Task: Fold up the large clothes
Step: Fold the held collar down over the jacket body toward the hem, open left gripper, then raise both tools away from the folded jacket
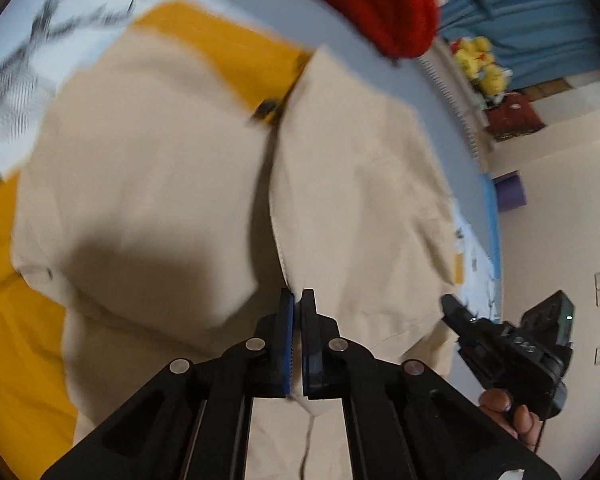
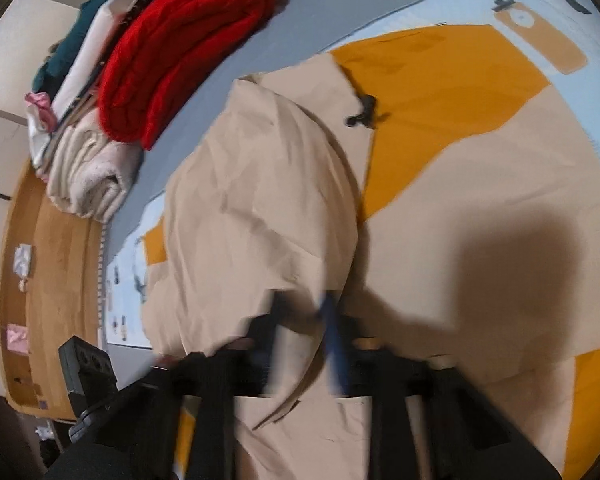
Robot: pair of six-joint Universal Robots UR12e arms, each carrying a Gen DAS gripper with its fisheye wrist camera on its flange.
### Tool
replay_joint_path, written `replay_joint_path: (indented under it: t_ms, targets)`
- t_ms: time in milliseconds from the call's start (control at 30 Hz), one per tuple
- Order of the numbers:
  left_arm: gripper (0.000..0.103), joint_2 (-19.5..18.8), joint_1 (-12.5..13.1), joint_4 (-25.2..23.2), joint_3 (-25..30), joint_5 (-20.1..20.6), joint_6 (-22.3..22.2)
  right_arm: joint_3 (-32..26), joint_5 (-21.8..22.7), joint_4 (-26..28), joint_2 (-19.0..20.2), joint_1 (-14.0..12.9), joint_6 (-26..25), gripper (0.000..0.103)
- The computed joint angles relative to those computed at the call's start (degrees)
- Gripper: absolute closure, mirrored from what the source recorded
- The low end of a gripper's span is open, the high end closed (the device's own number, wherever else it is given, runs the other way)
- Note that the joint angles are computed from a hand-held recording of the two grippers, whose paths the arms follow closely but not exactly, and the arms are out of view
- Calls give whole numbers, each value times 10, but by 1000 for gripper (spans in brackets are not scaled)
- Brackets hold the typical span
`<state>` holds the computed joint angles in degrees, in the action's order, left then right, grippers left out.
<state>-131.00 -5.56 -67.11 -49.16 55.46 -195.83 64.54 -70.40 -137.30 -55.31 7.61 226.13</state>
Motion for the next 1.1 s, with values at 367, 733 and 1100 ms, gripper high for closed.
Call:
replay_joint_path:
  t_ms: [367, 733, 1100]
  targets:
    - [93, -22, -14, -120, 53, 134, 4, -8, 1, 97, 3, 9, 25, 102]
    - [88, -21, -29, -144, 52, 65, 153, -19, -86, -9, 6, 18, -21, 76]
    - [87, -47, -42, -229, 99, 124, 174, -13, -73, 16, 23, 3, 47, 77]
